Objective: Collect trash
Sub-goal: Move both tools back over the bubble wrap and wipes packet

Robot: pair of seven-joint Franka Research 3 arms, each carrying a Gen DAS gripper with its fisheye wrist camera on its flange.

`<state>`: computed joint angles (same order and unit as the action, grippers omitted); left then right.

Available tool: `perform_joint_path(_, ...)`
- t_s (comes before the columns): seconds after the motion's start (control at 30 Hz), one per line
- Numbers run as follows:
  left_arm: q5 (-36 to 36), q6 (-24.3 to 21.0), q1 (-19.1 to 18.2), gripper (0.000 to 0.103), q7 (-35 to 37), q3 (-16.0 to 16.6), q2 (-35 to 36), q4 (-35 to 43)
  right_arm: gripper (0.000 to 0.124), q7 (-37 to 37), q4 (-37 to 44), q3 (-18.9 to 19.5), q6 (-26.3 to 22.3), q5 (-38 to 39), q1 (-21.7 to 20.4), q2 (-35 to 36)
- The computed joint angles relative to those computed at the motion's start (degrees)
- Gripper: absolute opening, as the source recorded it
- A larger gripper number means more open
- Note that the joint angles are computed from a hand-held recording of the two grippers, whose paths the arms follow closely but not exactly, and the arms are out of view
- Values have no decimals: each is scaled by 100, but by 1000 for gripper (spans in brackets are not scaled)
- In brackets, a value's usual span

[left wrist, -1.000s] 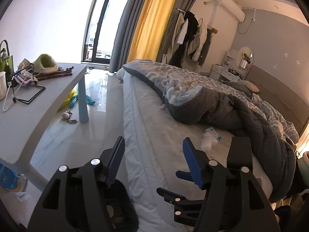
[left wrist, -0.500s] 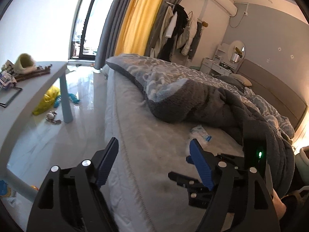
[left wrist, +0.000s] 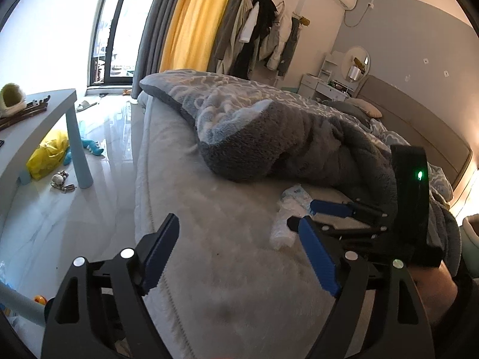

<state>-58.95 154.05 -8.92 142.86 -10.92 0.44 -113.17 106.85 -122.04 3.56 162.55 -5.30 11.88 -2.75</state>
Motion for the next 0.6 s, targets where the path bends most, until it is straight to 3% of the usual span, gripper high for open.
perform_joint_path(0.6, 534, -368, -14, 88, 150, -477, 818, 643, 71, -802, 109, -310, -1, 829, -328, 239)
